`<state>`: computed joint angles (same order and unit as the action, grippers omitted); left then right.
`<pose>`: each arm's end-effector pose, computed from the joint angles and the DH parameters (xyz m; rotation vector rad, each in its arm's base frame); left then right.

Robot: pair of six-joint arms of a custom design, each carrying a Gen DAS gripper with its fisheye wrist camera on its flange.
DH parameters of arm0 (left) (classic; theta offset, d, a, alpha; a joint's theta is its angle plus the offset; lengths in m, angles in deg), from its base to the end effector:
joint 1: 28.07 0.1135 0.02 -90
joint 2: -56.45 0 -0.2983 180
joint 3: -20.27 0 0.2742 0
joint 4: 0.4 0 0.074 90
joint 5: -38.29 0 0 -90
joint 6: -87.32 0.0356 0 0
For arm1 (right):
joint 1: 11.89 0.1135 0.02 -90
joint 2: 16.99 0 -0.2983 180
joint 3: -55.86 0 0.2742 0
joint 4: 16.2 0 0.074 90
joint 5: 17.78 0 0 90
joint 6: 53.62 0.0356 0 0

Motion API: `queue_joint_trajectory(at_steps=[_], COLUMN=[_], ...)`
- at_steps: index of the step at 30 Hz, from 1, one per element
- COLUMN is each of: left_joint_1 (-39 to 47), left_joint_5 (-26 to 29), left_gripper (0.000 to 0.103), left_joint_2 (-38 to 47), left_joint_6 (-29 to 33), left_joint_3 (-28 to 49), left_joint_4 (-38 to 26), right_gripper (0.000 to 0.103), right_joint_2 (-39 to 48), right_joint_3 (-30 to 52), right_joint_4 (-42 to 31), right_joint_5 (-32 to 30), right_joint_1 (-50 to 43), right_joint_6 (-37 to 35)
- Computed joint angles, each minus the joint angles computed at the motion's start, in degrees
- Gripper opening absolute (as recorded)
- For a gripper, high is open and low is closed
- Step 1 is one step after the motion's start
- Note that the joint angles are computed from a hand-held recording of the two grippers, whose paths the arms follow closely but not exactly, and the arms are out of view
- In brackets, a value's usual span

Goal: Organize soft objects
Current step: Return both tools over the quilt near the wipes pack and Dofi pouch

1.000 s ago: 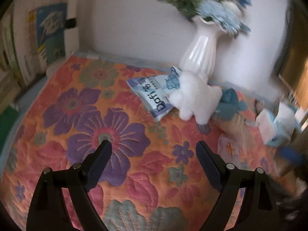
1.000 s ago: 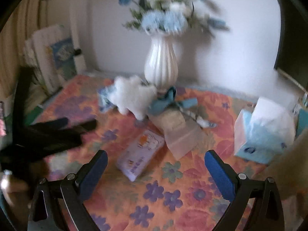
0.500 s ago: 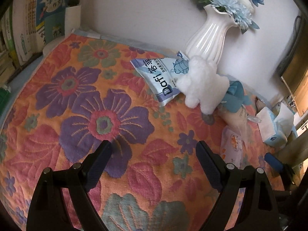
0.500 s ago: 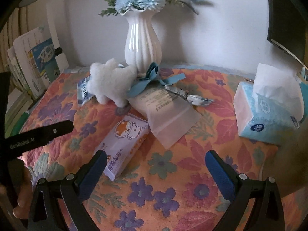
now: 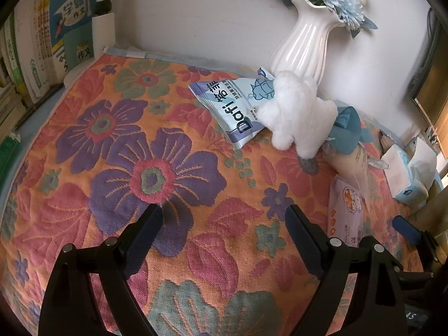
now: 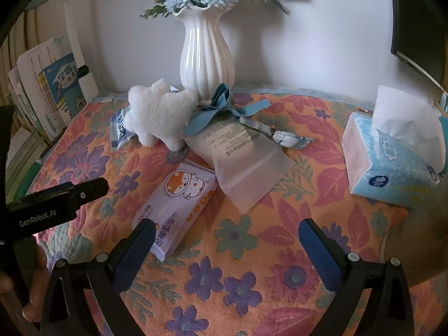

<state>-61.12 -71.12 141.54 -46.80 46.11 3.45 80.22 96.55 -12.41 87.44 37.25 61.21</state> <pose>0.1705 -0.0968 0.0865 -0.3680 2.4379 -0.1491 0.1865 0.2014 0.0945 -0.4093 2.4266 0.2364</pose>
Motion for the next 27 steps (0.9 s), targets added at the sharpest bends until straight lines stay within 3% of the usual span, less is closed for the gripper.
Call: queue_joint_trajectory(at_steps=[27], left_joint_1=[0.0], left_joint_5=[0.0], left_gripper=[0.092], left_joint_2=[0.5], left_joint_6=[0.3], left_joint_3=[0.2], left_joint_4=[0.0], right_gripper=[0.102], right_joint_2=[0.7], right_joint_3=[1.0], right_joint_4=[-1.5], right_joint_5=[0.3], right_joint_1=[0.3], right_joint_6=[-0.2])
